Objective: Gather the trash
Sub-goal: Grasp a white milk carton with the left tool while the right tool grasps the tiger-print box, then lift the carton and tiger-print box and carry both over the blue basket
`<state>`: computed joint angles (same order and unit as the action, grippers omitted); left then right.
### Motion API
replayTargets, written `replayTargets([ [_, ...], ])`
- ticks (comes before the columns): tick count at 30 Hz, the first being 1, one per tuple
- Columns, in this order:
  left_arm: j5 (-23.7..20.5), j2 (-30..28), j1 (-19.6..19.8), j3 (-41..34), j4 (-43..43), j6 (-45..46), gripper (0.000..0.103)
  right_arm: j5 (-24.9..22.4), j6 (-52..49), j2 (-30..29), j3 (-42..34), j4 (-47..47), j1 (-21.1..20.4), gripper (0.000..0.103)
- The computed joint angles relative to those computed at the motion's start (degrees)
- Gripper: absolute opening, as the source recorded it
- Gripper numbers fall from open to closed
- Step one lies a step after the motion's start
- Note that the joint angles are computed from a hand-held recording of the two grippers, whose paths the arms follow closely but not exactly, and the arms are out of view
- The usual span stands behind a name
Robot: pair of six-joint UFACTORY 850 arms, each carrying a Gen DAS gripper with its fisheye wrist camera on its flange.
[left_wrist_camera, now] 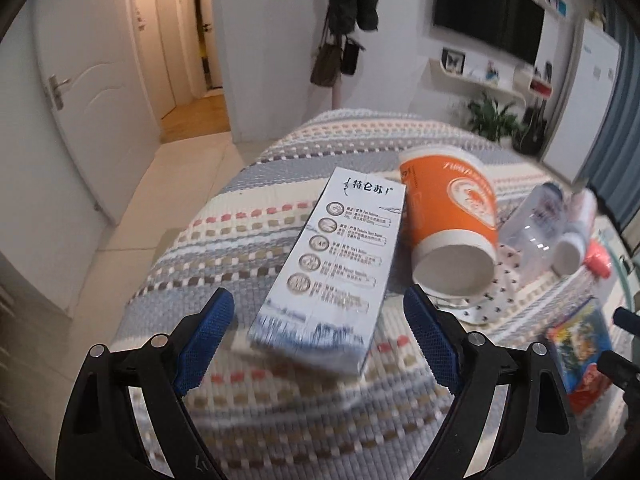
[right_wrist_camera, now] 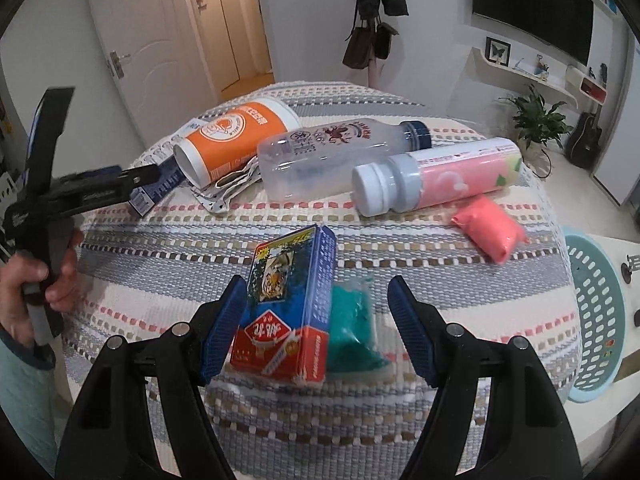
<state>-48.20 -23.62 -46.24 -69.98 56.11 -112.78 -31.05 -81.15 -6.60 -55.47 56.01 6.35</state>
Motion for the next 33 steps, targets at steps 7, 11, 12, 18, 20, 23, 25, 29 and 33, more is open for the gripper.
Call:
replayTargets([
  [7, 0.65, -1.88, 2.06, -2.23, -4.25, 7.67, 0.064, 1.80, 4.24, -0.92, -0.48, -4.91, 3.04, 0.069],
  [11, 1.66, 0.34, 1.28, 0.68, -1.58, 2.33, 0.054, 5.37, -1.11, 1.51, 2.15, -2.13, 4.84, 0.058],
  [12, 1.62, 0.60, 0.97, 1.07, -1.38, 1.20, 0.054, 6.12, -2.34, 1.98, 2.60, -1.56, 5.30, 0.057],
  [18, 2.73, 4.27, -1.91, 6.16, 2.22, -10.87, 0.051, 4.42, -8.83, 3.85, 4.81, 0.76, 7.15, 0.054],
  [20, 2.48, 4.42, -2.77, 6.36, 2.65, -12.54, 0.051, 5.35, -6.98, 3.54, 5.32, -1.02, 8.40, 0.054],
  [23, 2.38, 5.33, -4.04, 7.39, 3.73, -14.95, 0.051, 2.45, -5.35, 2.31, 4.81, -1.40, 7.91, 0.056],
  [25, 1.84, 5.47, -4.49, 7.31, 3.84, -15.42, 0.051, -1.35, -3.62, 1.31, 3.85, -2.19, 6.97, 0.056],
  [29, 1.12, 5.75, -5.30, 6.79, 5.05, -17.43, 0.051, -2.69, -2.21, 1.40, 4.21, -2.85, 6.45, 0.072],
  [33, 0.02, 5.87, -6.63, 6.50, 6.36, -19.24, 0.051, -0.67, 1.50, 1.06, 4.87, -7.04, 8.37, 0.072],
])
